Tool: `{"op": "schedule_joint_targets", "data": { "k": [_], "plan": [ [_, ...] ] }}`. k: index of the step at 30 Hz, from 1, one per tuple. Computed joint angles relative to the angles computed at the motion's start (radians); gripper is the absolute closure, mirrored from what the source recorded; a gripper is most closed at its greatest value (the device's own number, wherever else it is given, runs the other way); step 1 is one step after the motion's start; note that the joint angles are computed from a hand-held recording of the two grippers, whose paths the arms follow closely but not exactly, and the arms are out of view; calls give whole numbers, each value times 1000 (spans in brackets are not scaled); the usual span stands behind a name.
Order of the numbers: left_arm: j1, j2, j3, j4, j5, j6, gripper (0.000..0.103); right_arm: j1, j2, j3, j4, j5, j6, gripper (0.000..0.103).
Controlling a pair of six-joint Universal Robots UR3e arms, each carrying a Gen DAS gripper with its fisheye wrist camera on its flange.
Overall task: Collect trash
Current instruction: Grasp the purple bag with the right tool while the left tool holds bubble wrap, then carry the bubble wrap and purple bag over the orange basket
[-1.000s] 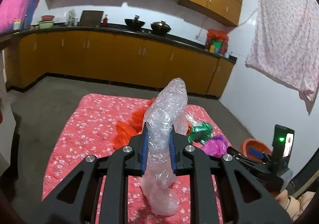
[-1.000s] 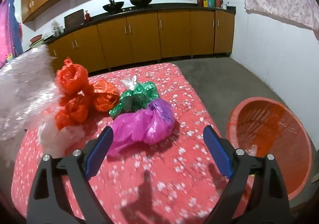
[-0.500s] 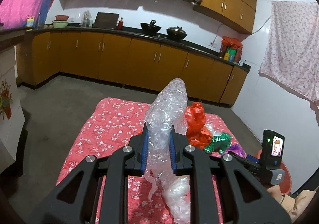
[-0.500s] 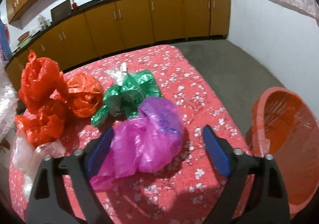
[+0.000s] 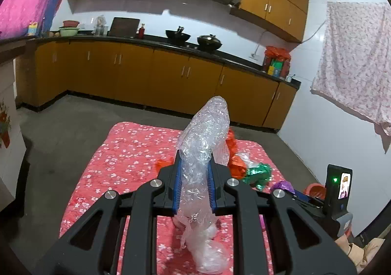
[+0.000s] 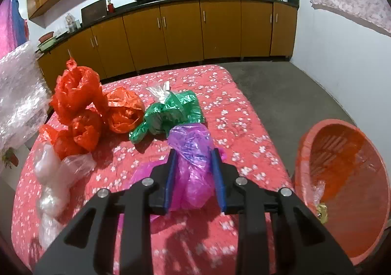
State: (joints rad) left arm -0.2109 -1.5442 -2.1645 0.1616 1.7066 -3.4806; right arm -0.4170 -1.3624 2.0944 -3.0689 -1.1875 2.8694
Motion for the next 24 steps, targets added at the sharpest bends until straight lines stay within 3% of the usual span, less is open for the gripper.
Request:
{"op": "schedule_joint_targets", "data": {
  "k": [15,24],
  "plan": [
    [-158,-157,196,-27,12,-11,85,-340,-380,223,124,216,-212,75],
    [-246,-310,383,-72,-10,-14,85,-589,-538,247,302,348,-327,75]
  ]
}}
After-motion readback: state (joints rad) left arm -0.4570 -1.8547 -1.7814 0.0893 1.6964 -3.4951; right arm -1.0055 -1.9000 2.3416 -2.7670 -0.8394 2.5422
